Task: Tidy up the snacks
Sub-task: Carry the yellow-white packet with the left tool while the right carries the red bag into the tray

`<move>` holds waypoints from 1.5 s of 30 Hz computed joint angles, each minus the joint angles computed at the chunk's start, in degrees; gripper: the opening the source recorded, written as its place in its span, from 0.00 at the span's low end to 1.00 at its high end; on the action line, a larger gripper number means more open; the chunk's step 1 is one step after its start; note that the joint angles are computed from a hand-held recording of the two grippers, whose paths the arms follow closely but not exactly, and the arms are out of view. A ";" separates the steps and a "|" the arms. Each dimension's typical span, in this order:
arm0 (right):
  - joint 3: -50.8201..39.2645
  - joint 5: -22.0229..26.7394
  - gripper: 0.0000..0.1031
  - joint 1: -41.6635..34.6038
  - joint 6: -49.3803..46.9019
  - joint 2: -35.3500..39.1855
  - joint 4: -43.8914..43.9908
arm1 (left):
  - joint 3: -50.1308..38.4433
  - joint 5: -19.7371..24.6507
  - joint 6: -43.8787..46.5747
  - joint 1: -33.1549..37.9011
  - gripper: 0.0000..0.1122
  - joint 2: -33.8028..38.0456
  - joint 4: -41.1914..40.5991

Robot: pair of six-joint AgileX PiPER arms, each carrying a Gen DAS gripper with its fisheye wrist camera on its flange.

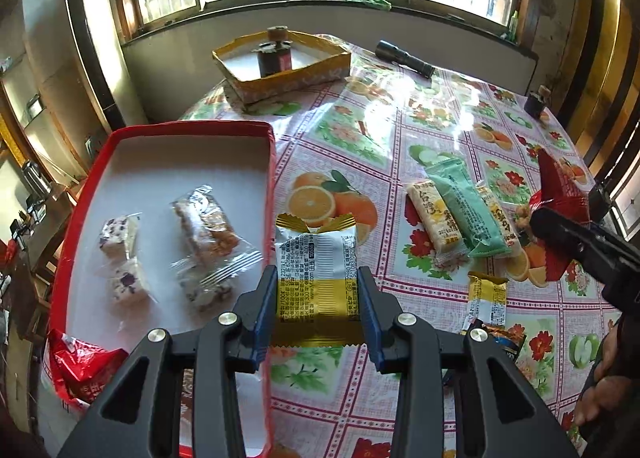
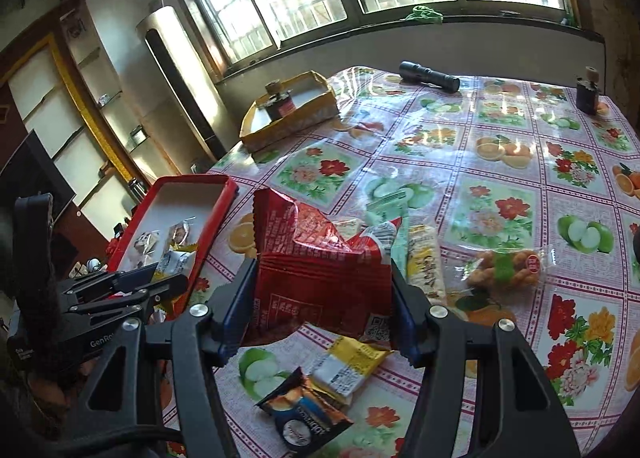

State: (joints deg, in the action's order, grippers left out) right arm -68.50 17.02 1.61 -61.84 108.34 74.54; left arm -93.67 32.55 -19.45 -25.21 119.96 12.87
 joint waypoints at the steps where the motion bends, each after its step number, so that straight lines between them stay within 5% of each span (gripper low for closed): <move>1: -0.12 -0.02 0.60 0.34 0.43 0.04 -0.42 | 0.56 -0.33 -0.01 0.25 0.34 -0.40 -0.07; 45: -22.03 5.70 0.60 14.04 29.23 12.35 -29.89 | 8.48 -5.54 2.70 12.79 0.34 -5.93 -3.38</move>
State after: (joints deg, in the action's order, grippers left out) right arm -90.53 22.72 15.65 -32.62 120.69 44.65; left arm -85.19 27.01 -16.75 -12.42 114.04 9.50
